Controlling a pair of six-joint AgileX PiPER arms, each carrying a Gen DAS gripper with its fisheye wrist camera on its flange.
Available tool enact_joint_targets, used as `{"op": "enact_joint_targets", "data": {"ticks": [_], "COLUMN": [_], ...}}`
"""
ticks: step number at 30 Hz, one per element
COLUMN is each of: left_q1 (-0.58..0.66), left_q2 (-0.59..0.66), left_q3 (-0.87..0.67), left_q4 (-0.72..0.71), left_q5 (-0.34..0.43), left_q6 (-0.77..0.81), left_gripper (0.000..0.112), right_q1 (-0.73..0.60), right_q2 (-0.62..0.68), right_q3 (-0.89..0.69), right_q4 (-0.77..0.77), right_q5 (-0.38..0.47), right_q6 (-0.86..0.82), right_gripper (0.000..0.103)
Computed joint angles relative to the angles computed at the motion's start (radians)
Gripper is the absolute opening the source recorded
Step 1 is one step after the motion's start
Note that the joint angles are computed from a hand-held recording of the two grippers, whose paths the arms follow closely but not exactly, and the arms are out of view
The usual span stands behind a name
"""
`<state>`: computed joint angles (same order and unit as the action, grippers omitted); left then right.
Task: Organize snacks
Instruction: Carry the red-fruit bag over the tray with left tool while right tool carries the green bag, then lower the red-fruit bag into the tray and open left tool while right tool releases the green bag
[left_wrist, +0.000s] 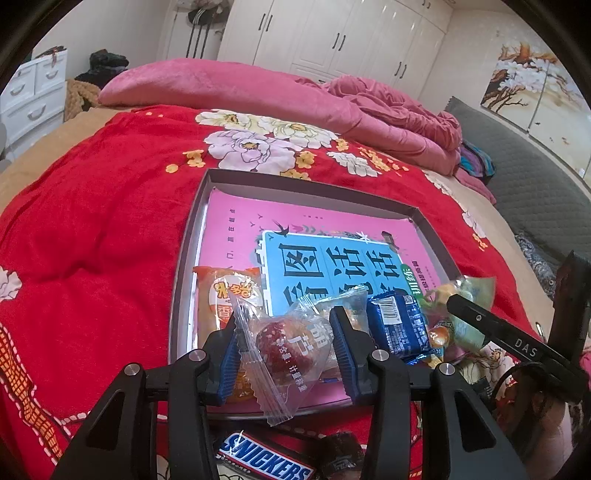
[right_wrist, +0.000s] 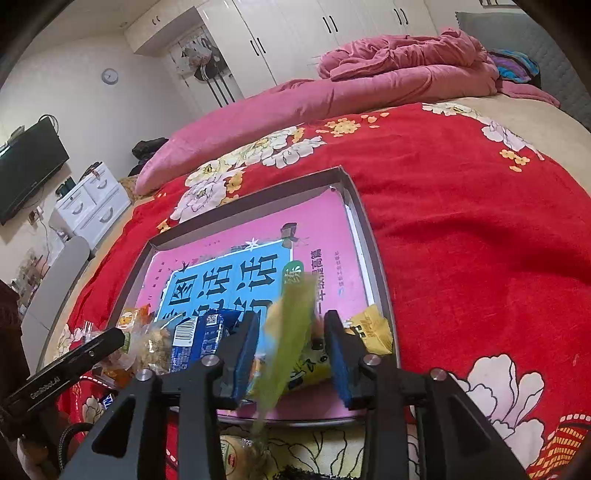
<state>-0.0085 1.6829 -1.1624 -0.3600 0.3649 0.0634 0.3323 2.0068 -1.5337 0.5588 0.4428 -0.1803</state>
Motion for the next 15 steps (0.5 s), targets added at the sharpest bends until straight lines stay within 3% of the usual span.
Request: {"op": "enact_joint_targets", "data": {"ticks": [15], "left_q1": [0.002], "left_q2": [-0.004], "left_q3": [0.002], "left_q4": [0.127], "left_q5": [-0.007], "left_q6": [-0.124], "left_gripper": [0.048], "right_q1": [-0.001], "right_q2": [-0.029], "right_q3": [0.024], "right_q4": [0.006], "right_q5": [0.000], "right_q6": [-0.017], "right_gripper": [0.049]}}
